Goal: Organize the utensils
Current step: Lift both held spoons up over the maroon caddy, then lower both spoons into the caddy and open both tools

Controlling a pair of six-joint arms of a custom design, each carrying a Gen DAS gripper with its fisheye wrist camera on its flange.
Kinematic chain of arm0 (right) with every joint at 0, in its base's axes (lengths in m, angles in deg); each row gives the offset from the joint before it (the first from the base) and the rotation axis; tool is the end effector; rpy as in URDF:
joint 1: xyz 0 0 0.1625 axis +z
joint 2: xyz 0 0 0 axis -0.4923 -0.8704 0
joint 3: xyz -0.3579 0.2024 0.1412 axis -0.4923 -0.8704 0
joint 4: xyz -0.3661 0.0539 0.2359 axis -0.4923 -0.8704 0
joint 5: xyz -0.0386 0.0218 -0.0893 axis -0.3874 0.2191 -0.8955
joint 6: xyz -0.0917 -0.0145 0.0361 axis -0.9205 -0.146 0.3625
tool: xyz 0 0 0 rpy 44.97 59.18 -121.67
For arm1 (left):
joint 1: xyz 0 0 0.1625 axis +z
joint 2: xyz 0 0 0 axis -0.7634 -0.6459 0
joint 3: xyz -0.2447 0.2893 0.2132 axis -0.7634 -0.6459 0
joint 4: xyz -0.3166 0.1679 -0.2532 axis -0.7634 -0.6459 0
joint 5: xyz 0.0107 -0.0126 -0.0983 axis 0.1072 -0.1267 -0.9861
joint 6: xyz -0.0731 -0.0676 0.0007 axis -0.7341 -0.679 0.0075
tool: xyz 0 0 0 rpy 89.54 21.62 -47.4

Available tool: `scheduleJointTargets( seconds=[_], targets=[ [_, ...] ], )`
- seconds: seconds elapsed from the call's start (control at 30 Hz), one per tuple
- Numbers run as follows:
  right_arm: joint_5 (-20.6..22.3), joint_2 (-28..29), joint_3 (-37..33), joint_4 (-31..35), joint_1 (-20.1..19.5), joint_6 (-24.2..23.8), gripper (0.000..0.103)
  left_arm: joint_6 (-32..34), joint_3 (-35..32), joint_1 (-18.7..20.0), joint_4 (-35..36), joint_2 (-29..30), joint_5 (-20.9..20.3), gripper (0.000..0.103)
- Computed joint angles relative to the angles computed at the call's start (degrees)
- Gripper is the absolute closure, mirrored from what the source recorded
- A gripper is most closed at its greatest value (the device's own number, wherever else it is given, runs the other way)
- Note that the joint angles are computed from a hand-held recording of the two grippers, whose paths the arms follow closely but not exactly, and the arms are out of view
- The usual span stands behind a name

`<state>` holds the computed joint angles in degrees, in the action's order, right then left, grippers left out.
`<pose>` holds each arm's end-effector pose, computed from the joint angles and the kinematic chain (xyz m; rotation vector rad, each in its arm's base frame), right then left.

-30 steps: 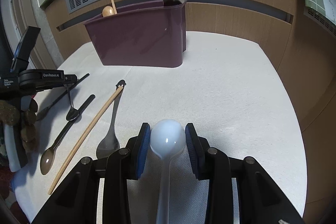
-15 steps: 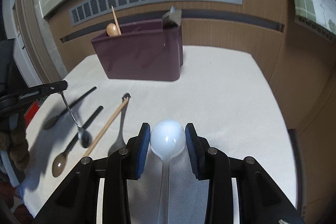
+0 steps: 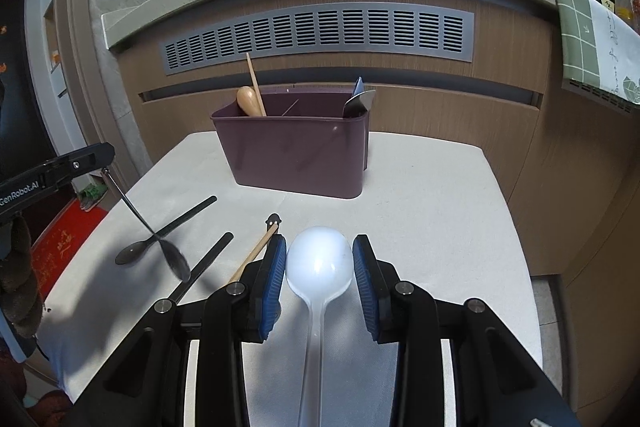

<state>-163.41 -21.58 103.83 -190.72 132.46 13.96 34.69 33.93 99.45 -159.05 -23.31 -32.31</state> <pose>0.2664 -0.7061 0.1384 0.9065 -2.3494 0.9278 -0.2583 -0.6364 0.2358 0.3311 2.1949 -1.2869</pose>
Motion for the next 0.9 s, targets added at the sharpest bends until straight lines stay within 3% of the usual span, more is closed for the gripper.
scheduleJointTargets(
  seconds=[0.17,0.3,0.47,0.6,0.73,0.9],
  targets=[
    [-0.42,0.11,-0.89,0.78,0.36,0.07,0.071,4.76,-1.96,-0.87,1.2,0.02,0.79,0.08],
    [1.36,0.54,-4.72,0.31,2.26,-3.37,0.071,12.1,-9.07,-1.89,4.93,0.28,1.14,0.08],
    [9.76,1.7,-14.18,-1.14,5.63,-7.49,0.071,27.38,-24.36,-2.96,4.88,5.61,4.14,0.08],
    [15.53,5.08,-24.0,1.91,6.58,-5.76,0.071,33.63,-34.08,-1.96,5.67,9.87,4.87,0.08],
    [17.07,10.8,-33.08,3.89,6.04,-3.13,0.071,34.84,-38.43,-0.12,7.12,12.33,3.4,0.08],
    [13.18,20.62,-44.59,5.32,5.6,-2.32,0.071,32.13,-41.04,2.77,12.04,14.46,2.45,0.08]
  ],
)
